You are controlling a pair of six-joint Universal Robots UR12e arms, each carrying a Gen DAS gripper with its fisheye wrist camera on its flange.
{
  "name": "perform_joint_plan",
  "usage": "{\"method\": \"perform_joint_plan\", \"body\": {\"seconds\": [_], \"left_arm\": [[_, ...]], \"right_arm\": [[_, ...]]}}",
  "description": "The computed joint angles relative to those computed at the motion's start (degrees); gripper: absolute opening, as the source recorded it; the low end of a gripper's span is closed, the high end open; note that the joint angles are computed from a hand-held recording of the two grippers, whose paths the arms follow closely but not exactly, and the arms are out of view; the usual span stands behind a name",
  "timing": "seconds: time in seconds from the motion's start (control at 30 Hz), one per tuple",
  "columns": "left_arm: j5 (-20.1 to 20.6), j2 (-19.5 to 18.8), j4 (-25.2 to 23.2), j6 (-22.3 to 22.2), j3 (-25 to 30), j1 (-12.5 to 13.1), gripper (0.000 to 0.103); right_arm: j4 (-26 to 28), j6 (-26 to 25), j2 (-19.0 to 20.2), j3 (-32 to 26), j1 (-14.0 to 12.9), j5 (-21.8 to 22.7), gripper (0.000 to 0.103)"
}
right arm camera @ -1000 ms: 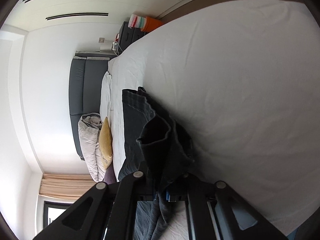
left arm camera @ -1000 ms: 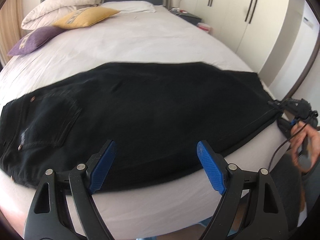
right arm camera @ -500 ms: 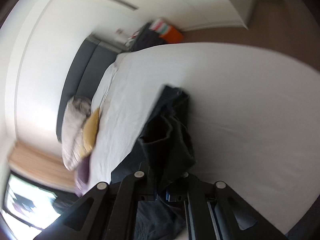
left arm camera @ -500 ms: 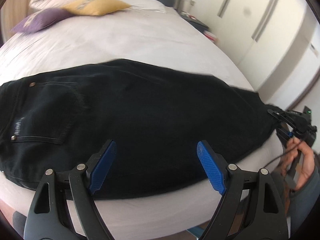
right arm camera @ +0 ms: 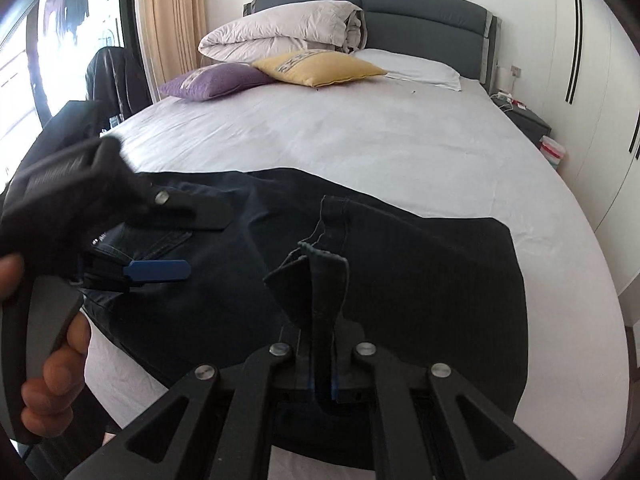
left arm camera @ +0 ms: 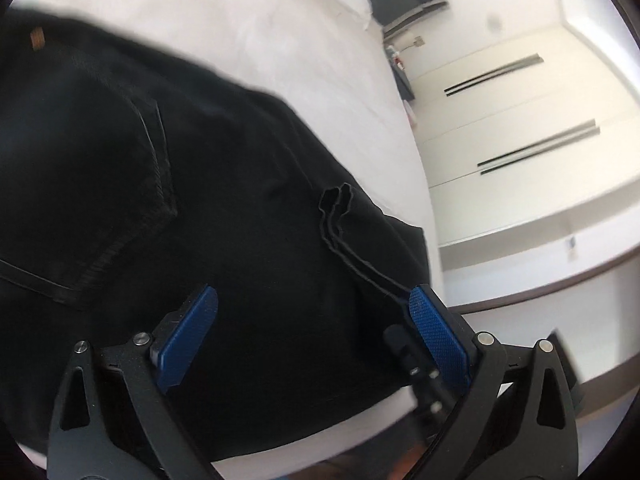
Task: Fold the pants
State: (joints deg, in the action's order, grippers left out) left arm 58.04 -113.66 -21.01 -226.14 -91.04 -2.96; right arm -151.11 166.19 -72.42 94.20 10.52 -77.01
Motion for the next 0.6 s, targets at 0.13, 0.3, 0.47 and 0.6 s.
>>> {"method": "perform_joint_plan", "body": {"seconds": [0.13, 0.3, 0.47, 0.6], "left_arm": [[-4.2, -2.8, -2.3, -0.4, 4.0, 0.1, 0.098], [-8.9, -5.9, -8.7, 3.0, 9.4, -0.2, 0.098], [-12.0, -7.4, -11.1, 6.8, 12.1, -0.2, 0.095], [-13.5, -7.5, -15.1, 10.9, 13.1, -0.3, 0.026]], "right_arm": [[-2.9, -1.9, -0.2, 0.9, 0.6, -2.5, 0.005], [-7.9, -5.3, -0.6, 2.8, 1.6, -4.4, 0.005], [-10.4, -8.2, -0.7, 3.5, 1.8, -5.1, 0.005], [-11.2, -8.6, -0.6, 3.2, 2.2, -5.3, 0.005]]}}
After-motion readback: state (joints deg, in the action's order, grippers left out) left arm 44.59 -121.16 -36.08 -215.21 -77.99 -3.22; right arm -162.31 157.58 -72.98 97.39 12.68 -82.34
